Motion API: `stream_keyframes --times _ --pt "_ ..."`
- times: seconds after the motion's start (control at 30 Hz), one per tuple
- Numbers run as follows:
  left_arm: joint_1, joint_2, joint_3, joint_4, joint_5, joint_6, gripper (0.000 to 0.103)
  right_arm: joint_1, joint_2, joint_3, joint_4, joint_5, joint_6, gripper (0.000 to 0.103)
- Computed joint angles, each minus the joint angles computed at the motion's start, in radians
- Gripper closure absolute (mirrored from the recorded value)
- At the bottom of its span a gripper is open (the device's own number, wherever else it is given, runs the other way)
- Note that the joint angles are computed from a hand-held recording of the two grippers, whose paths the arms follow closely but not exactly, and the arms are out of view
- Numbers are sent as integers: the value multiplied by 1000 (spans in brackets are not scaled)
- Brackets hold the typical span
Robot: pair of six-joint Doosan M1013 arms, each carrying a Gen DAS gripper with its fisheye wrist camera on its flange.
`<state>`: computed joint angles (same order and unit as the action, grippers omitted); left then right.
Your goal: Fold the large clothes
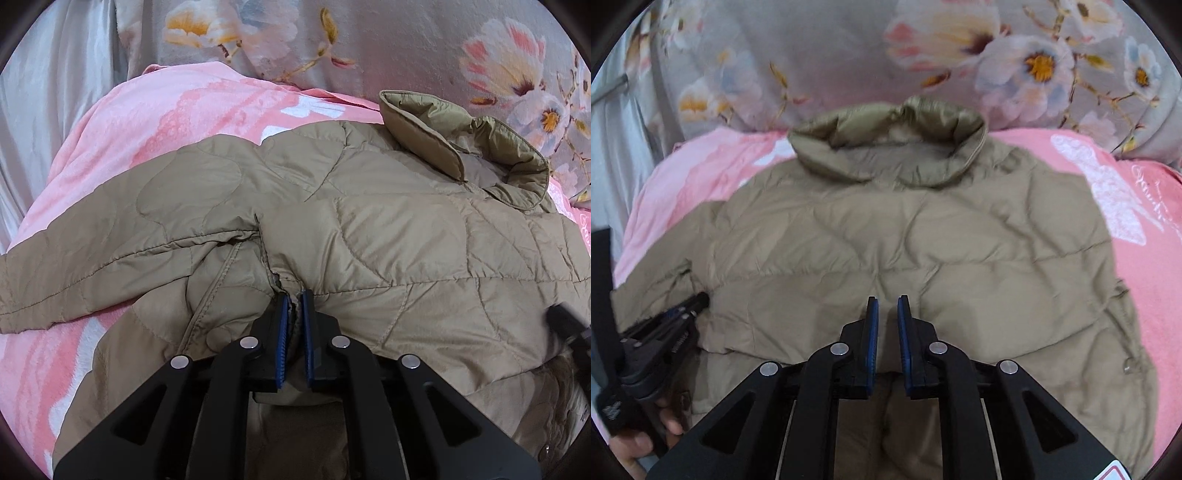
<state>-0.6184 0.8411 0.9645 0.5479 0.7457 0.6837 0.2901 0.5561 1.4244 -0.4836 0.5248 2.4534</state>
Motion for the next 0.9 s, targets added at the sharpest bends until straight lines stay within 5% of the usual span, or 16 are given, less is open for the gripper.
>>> stream_keyframes --times 0.7,0.8,0.87,0.9 --pt "2 -3 8 -7 -18 -6 92 30 36 -26 -117 84 59 93" --pt "19 -43 80 -31 -125 -75 80 29 36 -27 -114 85 59 93" --pt "36 -102 182 -10 -246 -195 63 29 35 -26 -113 84 59 93" --pt "39 -127 218 40 -249 -277 45 29 35 -26 -113 84 59 93"
